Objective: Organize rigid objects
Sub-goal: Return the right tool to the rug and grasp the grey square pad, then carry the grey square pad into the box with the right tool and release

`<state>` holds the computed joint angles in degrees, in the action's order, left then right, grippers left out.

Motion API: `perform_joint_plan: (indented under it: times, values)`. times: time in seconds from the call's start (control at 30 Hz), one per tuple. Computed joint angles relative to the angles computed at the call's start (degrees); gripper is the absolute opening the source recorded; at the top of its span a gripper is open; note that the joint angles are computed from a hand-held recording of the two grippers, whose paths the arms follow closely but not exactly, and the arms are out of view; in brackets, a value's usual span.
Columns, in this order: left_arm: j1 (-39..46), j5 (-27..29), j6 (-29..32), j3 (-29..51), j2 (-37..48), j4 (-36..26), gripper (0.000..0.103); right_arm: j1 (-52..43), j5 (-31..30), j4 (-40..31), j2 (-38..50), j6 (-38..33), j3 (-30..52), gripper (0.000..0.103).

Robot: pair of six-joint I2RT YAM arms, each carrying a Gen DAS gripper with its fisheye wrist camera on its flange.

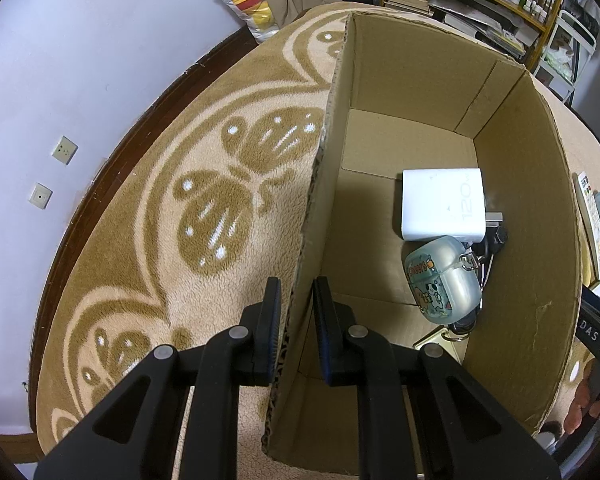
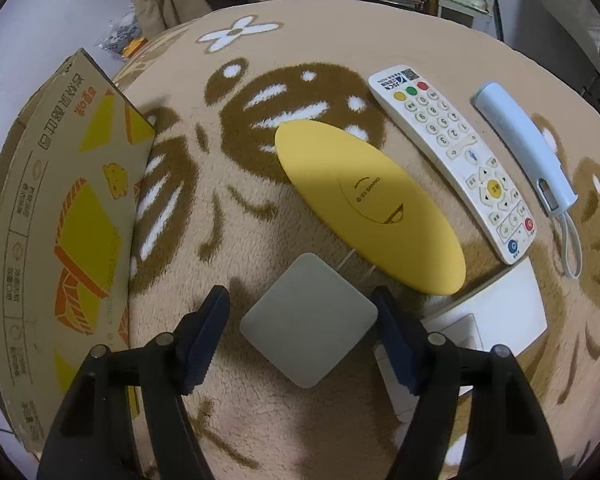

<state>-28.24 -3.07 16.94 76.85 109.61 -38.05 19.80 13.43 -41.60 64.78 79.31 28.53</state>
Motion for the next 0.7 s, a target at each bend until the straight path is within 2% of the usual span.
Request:
perform_joint_plan:
  times: [0.03, 0.1, 0.33, 0.57, 0.7]
  values:
    - [0.0, 0.0, 0.0, 0.0, 0.0, 0.0, 0.015, 0.3, 0.5, -0.1, 1.0, 0.6, 0.4, 0.077]
    - [0.0, 0.0, -0.1, 0.1, 0.1, 0.0, 0.015, 0.9, 1.1, -2.3, 3.1, 1.9, 2.1, 0.065]
    - [0.0, 0.0, 0.0, 0.2, 0.1, -0.1, 0.016, 2.0, 2.0, -3.1, 1.2, 3.0, 3.3, 0.065]
    - [0.1, 0.0, 0.1, 0.4, 0.1, -0.3, 0.016, 5.6, 6.6, -3.8, -3.4, 3.6, 6.2, 0.065]
    - [0.0, -0.1, 0.1, 0.4, 0.1, -0.3, 0.016, 9.2, 12.2, -7.0, -2.5, 3.8, 10.5, 0.065]
